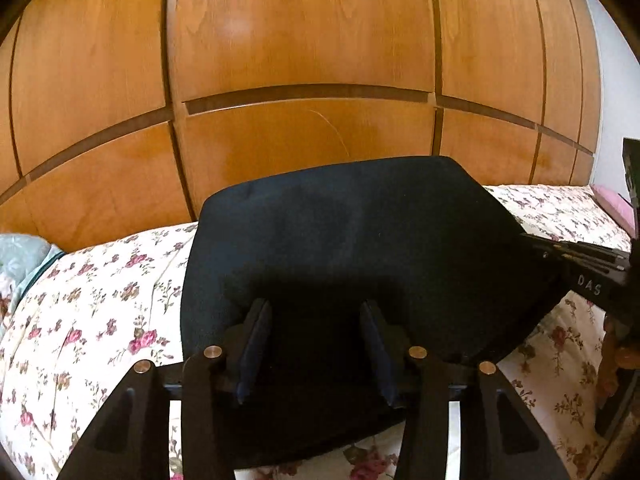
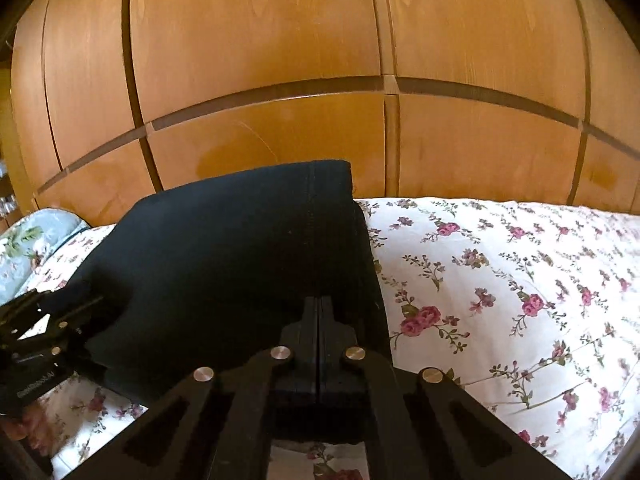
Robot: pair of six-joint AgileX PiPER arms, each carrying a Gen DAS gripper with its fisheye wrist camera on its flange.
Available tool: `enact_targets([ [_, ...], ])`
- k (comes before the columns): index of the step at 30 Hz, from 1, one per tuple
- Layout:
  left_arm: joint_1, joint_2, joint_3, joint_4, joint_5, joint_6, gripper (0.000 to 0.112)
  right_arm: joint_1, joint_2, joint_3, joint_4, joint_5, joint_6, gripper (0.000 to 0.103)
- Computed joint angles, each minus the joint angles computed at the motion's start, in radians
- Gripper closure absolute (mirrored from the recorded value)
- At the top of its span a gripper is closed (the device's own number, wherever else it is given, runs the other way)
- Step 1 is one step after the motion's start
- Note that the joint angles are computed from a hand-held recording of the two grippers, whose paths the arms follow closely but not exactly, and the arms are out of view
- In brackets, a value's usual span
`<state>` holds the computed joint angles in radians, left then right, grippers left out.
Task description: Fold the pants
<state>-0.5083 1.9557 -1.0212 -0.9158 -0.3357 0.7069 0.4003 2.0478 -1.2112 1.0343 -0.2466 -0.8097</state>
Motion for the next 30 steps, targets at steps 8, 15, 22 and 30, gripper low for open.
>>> enact_targets([
  [8,-0.166,-0.132,0.158,-0.237,-0.234,0.046,0.038,0.061,-0.113,0.130,-0.114,-0.065,0.163,0.057],
  [15,-0.269,-0.205,0.269,-0.423,-0.346,0.013,0.038,0.220,-0.205,0.276,0.087,-0.216,0.082,0.033],
  [22,-0.381,-0.261,0.392,-0.449,-0.500,-0.113,0.038,0.351,-0.224,0.371,0.218,-0.344,0.108,0.029],
  [30,-0.474,-0.263,0.438,-0.464,-0.641,-0.168,0.038,0.477,-0.215,0.397,0.320,-0.524,0.078,0.022],
])
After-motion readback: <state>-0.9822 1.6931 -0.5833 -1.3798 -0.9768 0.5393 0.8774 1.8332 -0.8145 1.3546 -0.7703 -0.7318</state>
